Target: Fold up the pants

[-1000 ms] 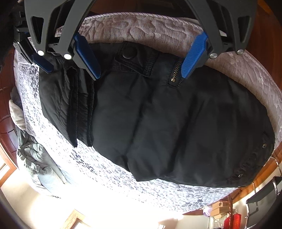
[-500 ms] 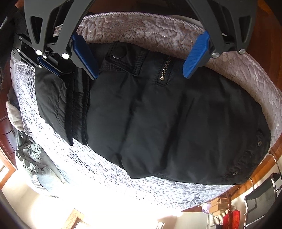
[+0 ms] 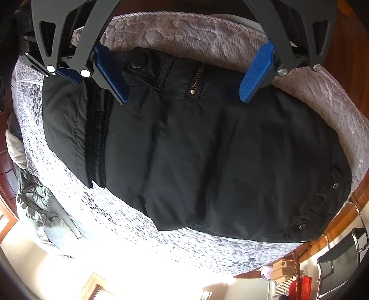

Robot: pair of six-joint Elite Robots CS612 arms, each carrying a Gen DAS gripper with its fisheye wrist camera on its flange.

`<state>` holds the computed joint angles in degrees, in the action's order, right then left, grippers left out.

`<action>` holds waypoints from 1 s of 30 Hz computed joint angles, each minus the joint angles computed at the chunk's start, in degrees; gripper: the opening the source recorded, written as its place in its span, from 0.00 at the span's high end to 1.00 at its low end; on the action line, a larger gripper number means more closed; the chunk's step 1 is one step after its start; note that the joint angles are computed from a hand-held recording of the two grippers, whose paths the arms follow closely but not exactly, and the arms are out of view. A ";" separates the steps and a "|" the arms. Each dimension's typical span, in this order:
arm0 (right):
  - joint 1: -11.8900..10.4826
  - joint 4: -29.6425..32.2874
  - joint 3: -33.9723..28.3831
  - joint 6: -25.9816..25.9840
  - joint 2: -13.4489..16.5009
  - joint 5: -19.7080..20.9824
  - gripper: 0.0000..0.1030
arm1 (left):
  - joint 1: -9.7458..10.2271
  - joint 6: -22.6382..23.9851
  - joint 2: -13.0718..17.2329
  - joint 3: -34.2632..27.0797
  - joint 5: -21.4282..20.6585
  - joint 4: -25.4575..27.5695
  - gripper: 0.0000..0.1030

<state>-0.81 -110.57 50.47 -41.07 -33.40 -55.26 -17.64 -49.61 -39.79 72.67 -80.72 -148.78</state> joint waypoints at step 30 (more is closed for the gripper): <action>-0.21 -9.37 -0.32 8.35 1.18 -2.74 0.60 | 1.54 -3.78 -2.48 3.65 6.05 -0.23 0.06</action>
<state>-1.03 -119.95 50.15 -32.72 -32.22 -58.01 -16.10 -53.39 -42.26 76.32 -74.67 -149.00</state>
